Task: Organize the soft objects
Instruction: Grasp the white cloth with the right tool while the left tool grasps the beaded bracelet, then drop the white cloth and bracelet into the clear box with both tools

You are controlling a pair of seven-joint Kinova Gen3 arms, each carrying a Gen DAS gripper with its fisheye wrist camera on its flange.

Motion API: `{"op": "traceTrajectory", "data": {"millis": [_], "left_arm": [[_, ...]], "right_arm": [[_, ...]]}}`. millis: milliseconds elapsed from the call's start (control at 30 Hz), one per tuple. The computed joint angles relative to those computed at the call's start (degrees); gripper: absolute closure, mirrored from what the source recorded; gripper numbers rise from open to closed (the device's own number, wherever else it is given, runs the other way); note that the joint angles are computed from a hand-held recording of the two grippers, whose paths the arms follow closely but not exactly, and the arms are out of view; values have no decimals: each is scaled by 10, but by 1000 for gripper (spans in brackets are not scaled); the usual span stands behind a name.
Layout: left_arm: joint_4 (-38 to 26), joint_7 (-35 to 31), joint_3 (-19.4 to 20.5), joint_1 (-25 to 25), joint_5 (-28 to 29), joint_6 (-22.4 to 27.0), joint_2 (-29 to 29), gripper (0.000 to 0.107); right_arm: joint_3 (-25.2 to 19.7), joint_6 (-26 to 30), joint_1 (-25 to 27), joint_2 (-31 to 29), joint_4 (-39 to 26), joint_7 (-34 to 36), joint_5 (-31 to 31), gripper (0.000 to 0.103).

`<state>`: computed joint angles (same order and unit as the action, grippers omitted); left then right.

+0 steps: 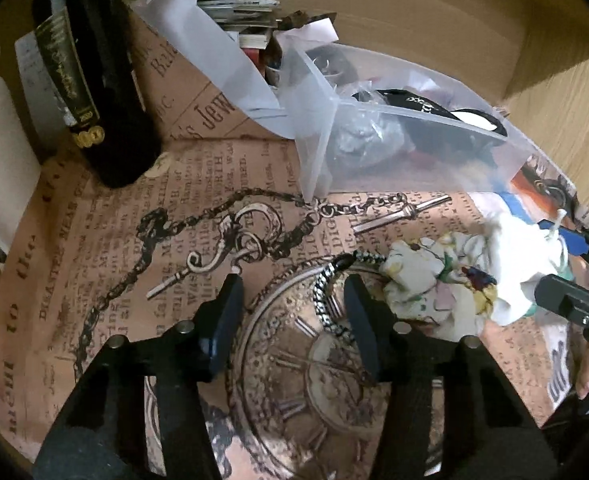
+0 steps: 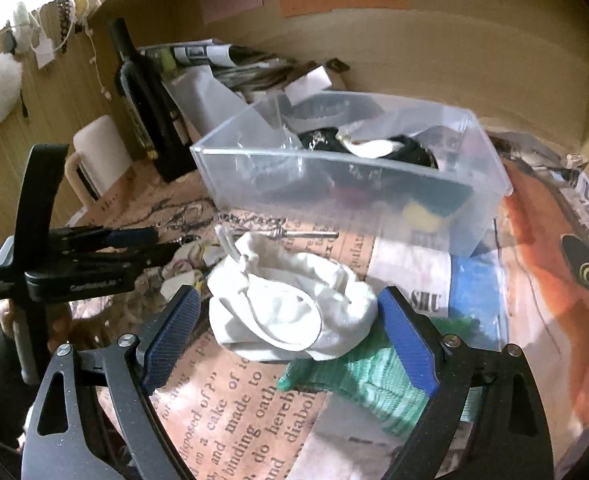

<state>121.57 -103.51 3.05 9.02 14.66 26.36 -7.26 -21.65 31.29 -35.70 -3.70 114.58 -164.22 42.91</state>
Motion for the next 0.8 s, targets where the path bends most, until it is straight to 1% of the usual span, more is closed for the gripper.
{"op": "traceTrajectory", "data": {"millis": [33, 67, 100, 133, 167, 200, 267, 300, 333, 367, 433, 467, 533, 567, 633, 700, 800], "left_arm": [[-2, -5, -6, 7, 2, 1, 2, 62], [-3, -19, -21, 21, 14, 2, 5, 68], [-4, -36, -27, 25, 30, 3, 8, 70], [-3, -44, -22, 19, 36, 1, 9, 72], [-2, -43, -7, 7, 33, -3, 10, 76], [-1, -36, -1, 5, 24, -7, 11, 78], [-1, -27, 7, 5, 13, -12, 13, 86], [-1, -30, 7, 7, 13, -12, 12, 89], [-1, -34, 5, 9, 16, -12, 12, 99], [0, -31, 7, 9, 12, -12, 11, 99], [2, -26, 9, 9, 6, -16, 10, 100], [3, -27, 7, 10, 9, -17, 9, 100], [6, -41, -1, 14, 24, -20, 5, 100], [8, -43, -3, 14, 28, -22, 1, 100], [12, -47, -7, 14, 32, -26, -11, 101], [17, -50, -12, 17, 37, -33, -25, 101], [21, -50, -20, 21, 37, -38, -46, 102]], "right_arm": [[2, -4, 0, 1, 1, 5, -5, 14], [4, -7, 1, 2, 2, 9, -9, 14], [5, -9, 1, 3, 2, 10, -10, 14], [5, -10, 1, 4, 1, 11, -11, 14], [5, -10, 1, 7, 0, 8, -8, 14], [6, -10, 1, 10, -1, 6, -6, 14], [9, -13, -1, 12, -1, 4, -5, 15], [10, -13, -2, 12, 0, -1, 0, 21], [10, -12, -3, 13, 1, -4, 2, 27], [13, -15, -3, 13, 1, -1, 0, 30], [16, -20, -2, 12, 3, 1, -4, 42], [18, -23, -1, 11, 3, 4, -6, 45], [19, -29, 2, 9, 4, 10, -10, 59], [17, -31, 3, 8, 5, 4, -5, 62], [15, -38, 7, 2, 9, -4, 2, 71], [10, -39, 12, -4, 11, -12, 10, 76], [-4, -34, 20, -11, 11, -40, 39, 78]]}}
